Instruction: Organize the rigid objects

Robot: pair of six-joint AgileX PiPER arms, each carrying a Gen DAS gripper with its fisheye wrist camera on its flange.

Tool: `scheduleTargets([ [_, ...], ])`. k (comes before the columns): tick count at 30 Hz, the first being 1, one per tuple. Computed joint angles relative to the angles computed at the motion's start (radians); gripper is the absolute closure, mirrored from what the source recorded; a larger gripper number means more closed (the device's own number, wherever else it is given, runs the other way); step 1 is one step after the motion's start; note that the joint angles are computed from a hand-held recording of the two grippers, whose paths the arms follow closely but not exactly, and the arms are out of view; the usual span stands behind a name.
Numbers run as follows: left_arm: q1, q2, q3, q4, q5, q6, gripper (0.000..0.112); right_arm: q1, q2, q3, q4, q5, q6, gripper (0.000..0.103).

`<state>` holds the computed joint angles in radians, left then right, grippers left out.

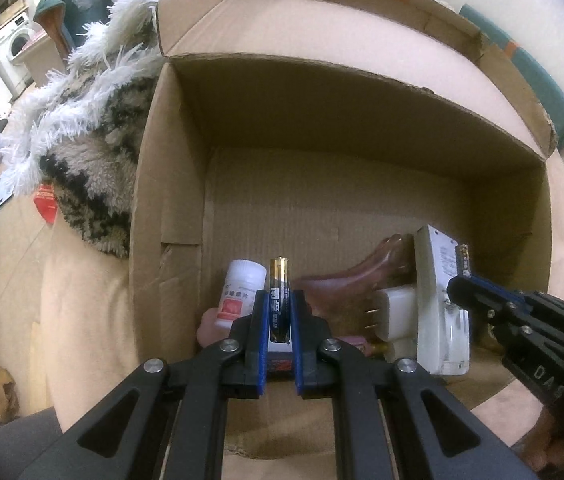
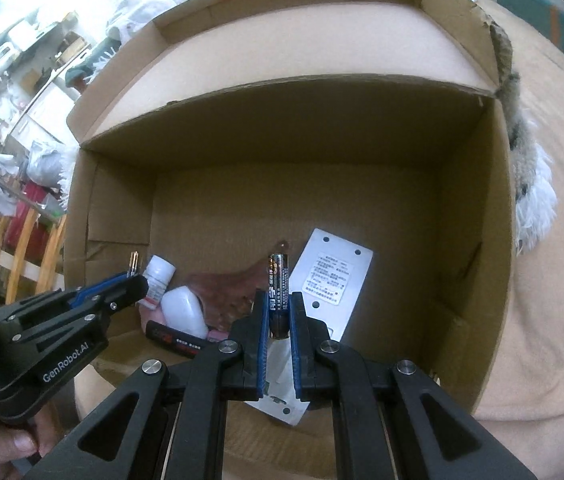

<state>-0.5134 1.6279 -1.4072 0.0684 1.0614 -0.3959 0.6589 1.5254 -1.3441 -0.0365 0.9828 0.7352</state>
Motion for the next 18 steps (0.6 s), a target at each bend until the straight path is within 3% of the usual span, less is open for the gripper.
scheduleTargets([
  [11, -0.034, -0.018, 0.02, 0.052, -0.004, -0.033, 0.101, -0.014, -0.04, 0.041, 0.009, -0.042, 0.002, 0.093],
  [15, -0.053, -0.028, 0.011, 0.086, 0.007, -0.057, 0.069, -0.014, -0.052, 0.041, 0.003, -0.055, -0.001, 0.092],
  [16, -0.058, -0.034, 0.011, 0.097, 0.006, -0.067, 0.06, -0.013, -0.054, 0.041, 0.001, -0.059, -0.001, 0.088],
  [17, -0.058, -0.04, 0.009, 0.101, 0.006, -0.069, 0.058, -0.011, -0.058, 0.04, -0.004, -0.062, 0.002, 0.084],
  [18, -0.06, -0.047, 0.008, 0.103, 0.004, -0.071, 0.057, -0.008, -0.063, 0.04, -0.012, -0.066, 0.009, 0.073],
])
